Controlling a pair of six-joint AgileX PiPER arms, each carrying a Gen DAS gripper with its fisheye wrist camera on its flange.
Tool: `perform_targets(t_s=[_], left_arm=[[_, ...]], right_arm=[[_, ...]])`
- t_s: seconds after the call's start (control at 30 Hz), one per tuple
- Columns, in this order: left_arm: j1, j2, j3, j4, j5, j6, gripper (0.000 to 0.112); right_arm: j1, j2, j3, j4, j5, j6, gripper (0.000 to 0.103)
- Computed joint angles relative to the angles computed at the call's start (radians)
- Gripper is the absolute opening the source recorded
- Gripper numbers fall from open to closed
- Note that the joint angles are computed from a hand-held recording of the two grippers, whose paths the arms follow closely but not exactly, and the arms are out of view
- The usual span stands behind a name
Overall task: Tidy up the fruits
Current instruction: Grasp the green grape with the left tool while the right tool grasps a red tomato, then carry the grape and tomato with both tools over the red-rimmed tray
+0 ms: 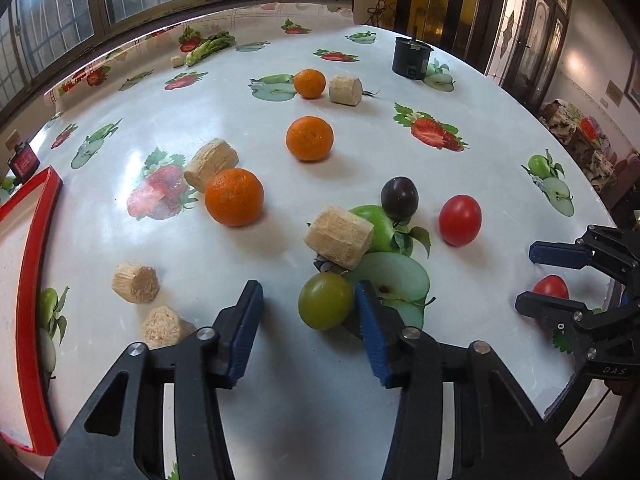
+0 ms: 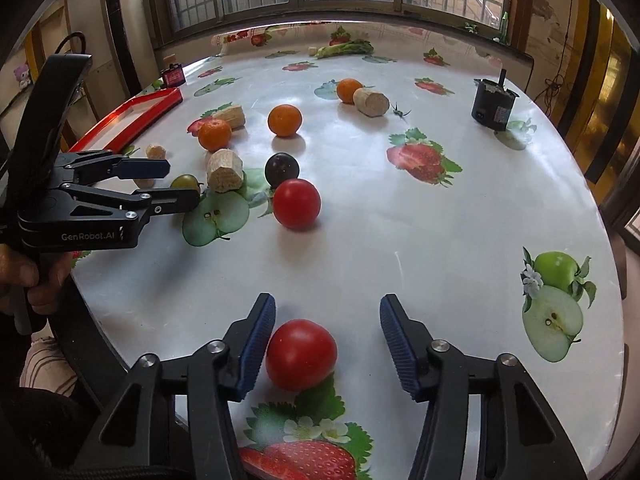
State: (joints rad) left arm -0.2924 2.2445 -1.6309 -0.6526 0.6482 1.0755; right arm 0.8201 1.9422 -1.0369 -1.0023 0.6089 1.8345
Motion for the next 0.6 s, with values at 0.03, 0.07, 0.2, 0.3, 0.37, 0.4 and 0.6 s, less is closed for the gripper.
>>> perform_targets(t_s=[0.03, 0.07, 0.2, 0.3, 0.37, 0.4, 0.6], left_arm=[[0.001, 0.006, -0.01, -0.002, 0.013, 0.002, 0.032], [0.004, 0.007, -0.016, -0.003, 0.024, 0.001, 0.03], [0.021, 0.011, -0.034, -0.027, 0.079, 0.015, 0.022], [0.037, -0.002, -0.021, -0.039, 0.091, 0.023, 0.022], [0.052, -0.017, -0.004, -0.05, 0.086, 0.032, 0.022], [0.06, -0.023, 0.0, -0.053, 0.08, 0.034, 0.022], [0.107, -0.051, 0.012, -0.061, 0.048, 0.032, 0.022]], right_arm=[[0.001, -0.001, 0.004, -0.012, -0.009, 0.006, 0.046], [0.005, 0.003, 0.0, -0.014, -0.009, 0.0, 0.044], [0.011, 0.01, -0.024, 0.009, -0.002, -0.029, 0.031], [0.004, 0.005, -0.028, 0.013, -0.01, -0.024, 0.031], [0.001, 0.004, -0.042, 0.016, -0.006, -0.035, 0.031], [0.001, 0.006, -0.051, 0.019, -0.002, -0.045, 0.031], [-0.008, 0.027, -0.142, 0.034, 0.002, -0.122, 0.031]])
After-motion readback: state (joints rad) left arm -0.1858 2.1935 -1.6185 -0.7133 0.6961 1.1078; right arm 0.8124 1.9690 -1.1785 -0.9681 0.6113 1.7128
